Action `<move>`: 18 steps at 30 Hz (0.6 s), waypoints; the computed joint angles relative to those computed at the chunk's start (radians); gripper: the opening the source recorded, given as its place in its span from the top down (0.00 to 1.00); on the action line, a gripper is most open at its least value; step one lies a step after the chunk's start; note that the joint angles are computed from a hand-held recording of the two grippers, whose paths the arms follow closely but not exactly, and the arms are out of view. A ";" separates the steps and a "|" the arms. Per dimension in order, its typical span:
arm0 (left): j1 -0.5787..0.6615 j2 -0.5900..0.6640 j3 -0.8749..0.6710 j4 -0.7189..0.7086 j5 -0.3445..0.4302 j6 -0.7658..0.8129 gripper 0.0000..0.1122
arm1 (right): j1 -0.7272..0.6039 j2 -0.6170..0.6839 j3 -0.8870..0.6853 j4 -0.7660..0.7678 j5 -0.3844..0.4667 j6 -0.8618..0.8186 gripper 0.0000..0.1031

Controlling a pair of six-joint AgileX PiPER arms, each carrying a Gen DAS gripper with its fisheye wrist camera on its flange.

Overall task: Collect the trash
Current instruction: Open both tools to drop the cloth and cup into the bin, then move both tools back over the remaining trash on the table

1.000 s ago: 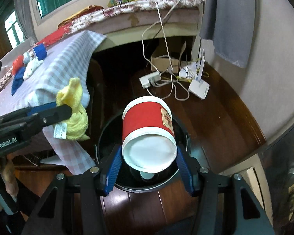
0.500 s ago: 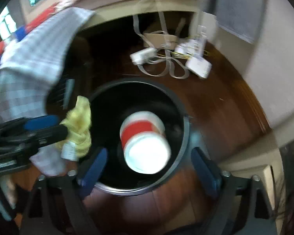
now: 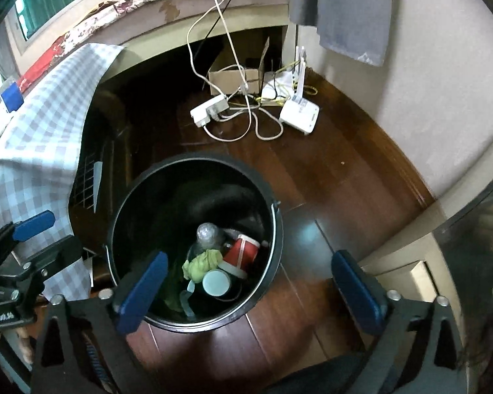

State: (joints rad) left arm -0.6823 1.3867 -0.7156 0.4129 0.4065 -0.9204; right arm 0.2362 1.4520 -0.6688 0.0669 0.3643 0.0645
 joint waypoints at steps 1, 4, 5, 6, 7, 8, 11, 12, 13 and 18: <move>-0.004 -0.007 -0.005 0.004 0.010 -0.006 0.16 | 0.001 -0.010 -0.004 0.001 0.008 -0.001 0.01; -0.017 -0.016 -0.028 0.039 0.049 -0.037 0.16 | 0.013 -0.035 -0.013 -0.025 0.030 0.026 0.01; -0.025 -0.029 -0.033 0.045 0.067 -0.043 0.16 | 0.016 -0.047 -0.016 -0.024 0.041 0.024 0.01; -0.030 -0.030 -0.039 0.049 0.074 -0.048 0.16 | 0.018 -0.058 -0.017 -0.023 0.048 0.022 0.01; -0.038 -0.038 -0.044 0.065 0.087 -0.064 0.15 | 0.025 -0.070 -0.019 -0.036 0.057 0.037 0.01; -0.050 -0.051 -0.047 0.081 0.104 -0.078 0.15 | 0.030 -0.085 -0.022 -0.044 0.067 0.042 0.01; -0.069 -0.107 -0.051 0.114 0.153 -0.102 0.15 | 0.042 -0.126 -0.042 -0.052 0.098 0.047 0.01; -0.071 -0.129 -0.052 0.131 0.174 -0.112 0.15 | 0.049 -0.138 -0.052 -0.060 0.109 0.055 0.01; -0.069 -0.146 -0.053 0.141 0.188 -0.116 0.15 | 0.056 -0.145 -0.064 -0.065 0.120 0.060 0.01; -0.038 -0.235 -0.052 0.176 0.272 -0.117 0.15 | 0.135 -0.171 -0.138 -0.135 0.170 0.142 0.01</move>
State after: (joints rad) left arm -0.7199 1.1514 -0.7677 0.5889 0.6782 -1.0371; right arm 0.3712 1.2814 -0.8071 -0.0683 0.5346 0.2065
